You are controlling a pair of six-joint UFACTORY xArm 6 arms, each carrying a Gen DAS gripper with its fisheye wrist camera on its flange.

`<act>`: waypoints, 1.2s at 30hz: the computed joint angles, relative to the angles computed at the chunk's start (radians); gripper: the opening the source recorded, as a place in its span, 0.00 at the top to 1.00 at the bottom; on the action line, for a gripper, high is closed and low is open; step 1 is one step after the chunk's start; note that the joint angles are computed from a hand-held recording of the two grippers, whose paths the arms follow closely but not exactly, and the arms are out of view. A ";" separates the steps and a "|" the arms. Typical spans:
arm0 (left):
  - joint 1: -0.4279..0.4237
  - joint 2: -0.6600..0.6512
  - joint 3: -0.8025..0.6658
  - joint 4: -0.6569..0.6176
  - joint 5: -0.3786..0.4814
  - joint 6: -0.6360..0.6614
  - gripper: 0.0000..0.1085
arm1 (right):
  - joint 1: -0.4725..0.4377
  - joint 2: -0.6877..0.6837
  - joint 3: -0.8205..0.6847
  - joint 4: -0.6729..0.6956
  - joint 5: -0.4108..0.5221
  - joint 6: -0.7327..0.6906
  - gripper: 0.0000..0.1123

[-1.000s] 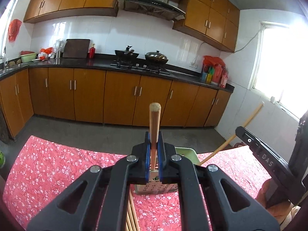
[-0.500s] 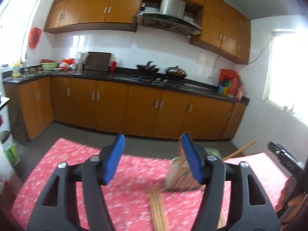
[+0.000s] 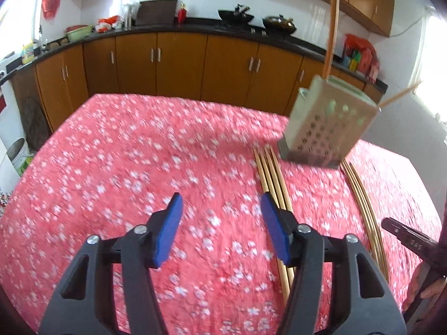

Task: Organize utensils

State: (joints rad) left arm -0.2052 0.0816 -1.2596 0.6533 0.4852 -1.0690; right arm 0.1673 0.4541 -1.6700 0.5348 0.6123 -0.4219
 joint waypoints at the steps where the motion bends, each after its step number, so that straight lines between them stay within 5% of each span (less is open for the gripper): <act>1: -0.006 0.007 0.002 -0.017 -0.007 0.013 0.54 | 0.003 0.006 -0.007 -0.017 0.005 0.010 0.87; 9: -0.033 0.040 0.017 -0.224 -0.073 0.216 0.81 | 0.001 0.039 -0.026 -0.174 -0.047 0.133 0.93; 19: -0.069 0.077 -0.002 -0.320 -0.037 0.326 0.88 | -0.001 0.030 0.005 -0.163 -0.080 0.123 0.93; 36: -0.036 0.112 -0.051 -0.145 0.071 0.175 0.93 | -0.005 0.000 0.040 -0.126 -0.081 0.059 0.92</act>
State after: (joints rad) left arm -0.2412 0.1933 -1.3104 0.5086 0.5565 -0.8939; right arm 0.1623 0.4537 -1.6299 0.4092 0.5314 -0.3632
